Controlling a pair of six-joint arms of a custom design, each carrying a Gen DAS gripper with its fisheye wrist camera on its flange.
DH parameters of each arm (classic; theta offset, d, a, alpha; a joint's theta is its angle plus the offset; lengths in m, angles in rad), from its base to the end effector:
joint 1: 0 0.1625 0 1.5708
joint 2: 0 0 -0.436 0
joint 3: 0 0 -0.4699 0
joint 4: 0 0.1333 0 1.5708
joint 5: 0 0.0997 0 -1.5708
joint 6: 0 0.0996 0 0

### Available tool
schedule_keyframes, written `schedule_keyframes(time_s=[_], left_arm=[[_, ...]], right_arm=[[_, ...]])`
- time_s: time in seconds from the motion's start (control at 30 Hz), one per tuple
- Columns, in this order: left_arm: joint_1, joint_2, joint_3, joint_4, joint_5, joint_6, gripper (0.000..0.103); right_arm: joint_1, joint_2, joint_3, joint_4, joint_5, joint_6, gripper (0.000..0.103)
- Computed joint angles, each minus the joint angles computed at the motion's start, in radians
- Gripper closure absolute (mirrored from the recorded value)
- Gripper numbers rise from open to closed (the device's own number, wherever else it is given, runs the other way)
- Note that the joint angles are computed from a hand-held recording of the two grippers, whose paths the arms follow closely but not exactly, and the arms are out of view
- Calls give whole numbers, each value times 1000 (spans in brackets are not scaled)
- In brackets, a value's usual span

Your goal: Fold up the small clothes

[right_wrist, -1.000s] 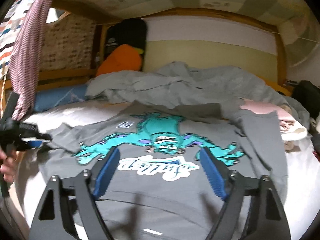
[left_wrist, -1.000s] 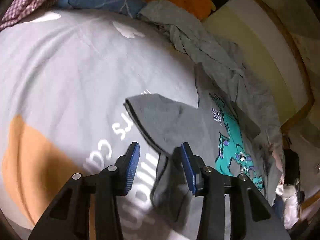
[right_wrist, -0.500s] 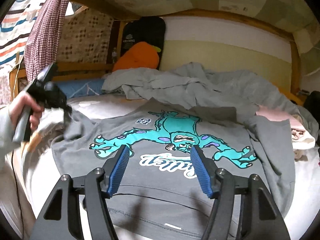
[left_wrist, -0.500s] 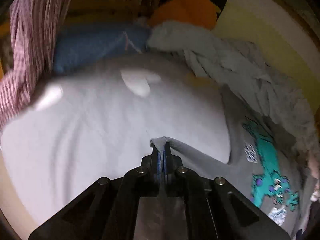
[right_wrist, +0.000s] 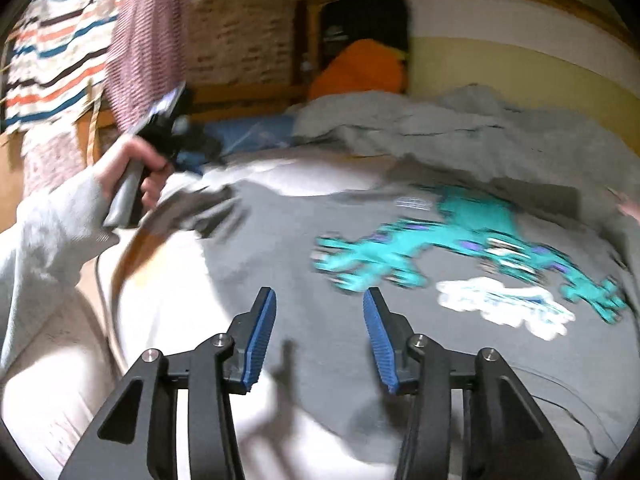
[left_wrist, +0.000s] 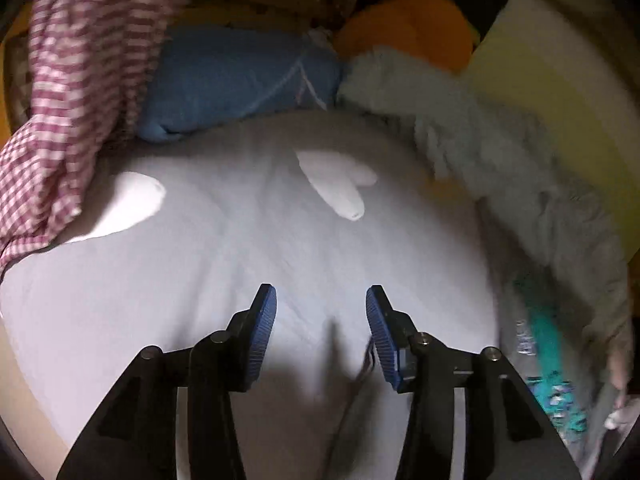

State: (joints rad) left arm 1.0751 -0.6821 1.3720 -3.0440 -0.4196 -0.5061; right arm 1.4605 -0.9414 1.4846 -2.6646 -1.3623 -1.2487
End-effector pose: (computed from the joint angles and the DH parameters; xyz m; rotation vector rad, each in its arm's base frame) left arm -0.1833 -0.8105 0.1799 -0.5658 2.0681 -1.3956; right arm 0.0655 -0.8070 0.2412 1.6028 -2.3491 0.8115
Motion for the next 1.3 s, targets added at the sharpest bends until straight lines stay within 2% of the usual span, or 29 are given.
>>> schedule_keyframes(time_s=[0.07,0.13,0.2,0.23,0.3,0.37,0.43,0.47,0.57,0.63,0.7,0.77,0.83,0.93,1.0,1.03,1.1,1.13,1.23,1.27,1.3], left_arm=[[-16,-18,26,19,31,1,57],[-24,-33,43,117,73,-69,57],[-29,-37,58,126,115,-94,57],[-31,-41,66,122,135,-100,57],[-35,-42,77,64,163,-69,57],[-37,-51,98,-46,170,-16,57],[-37,-67,122,-112,165,3,57],[-37,-73,130,-121,174,-1,57],[-36,-90,151,-93,184,-36,57],[-37,-92,154,-84,176,-30,57],[-36,-68,123,-101,165,38,57],[-36,-38,82,-125,150,116,57],[-32,-24,61,-133,104,165,57],[-16,-32,56,-67,-32,146,57],[-1,-34,40,19,-144,128,57],[8,-31,28,59,-226,123,57],[31,-19,-7,134,-409,96,57],[40,-3,-33,175,-462,61,57],[59,43,-102,272,-541,-61,60],[64,53,-114,278,-557,-96,65],[61,55,-108,265,-554,-124,81]], right_arm=[[30,10,21,-7,11,-45,58],[57,23,32,-5,16,-73,58],[94,55,31,18,3,-105,58],[104,60,36,23,-1,-120,59],[132,84,48,27,-22,-213,62],[152,107,73,-63,-37,-284,64],[174,136,69,-110,-75,-308,64],[191,159,60,-143,-120,-304,64],[217,209,32,-186,-211,-311,64],[227,238,19,-218,-276,-324,70],[230,270,12,-302,-299,-314,97],[223,260,14,-308,-264,-255,99],[207,237,24,-326,-206,-192,99],[175,175,32,-307,-116,-51,99],[153,132,36,-282,-72,26,99],[144,121,32,-279,-61,55,99],[128,108,14,-262,-47,81,99],[122,102,13,-260,-48,83,99],[111,90,23,-264,-64,85,99],[107,93,18,-259,-74,94,99],[103,91,14,-245,-74,104,99]])
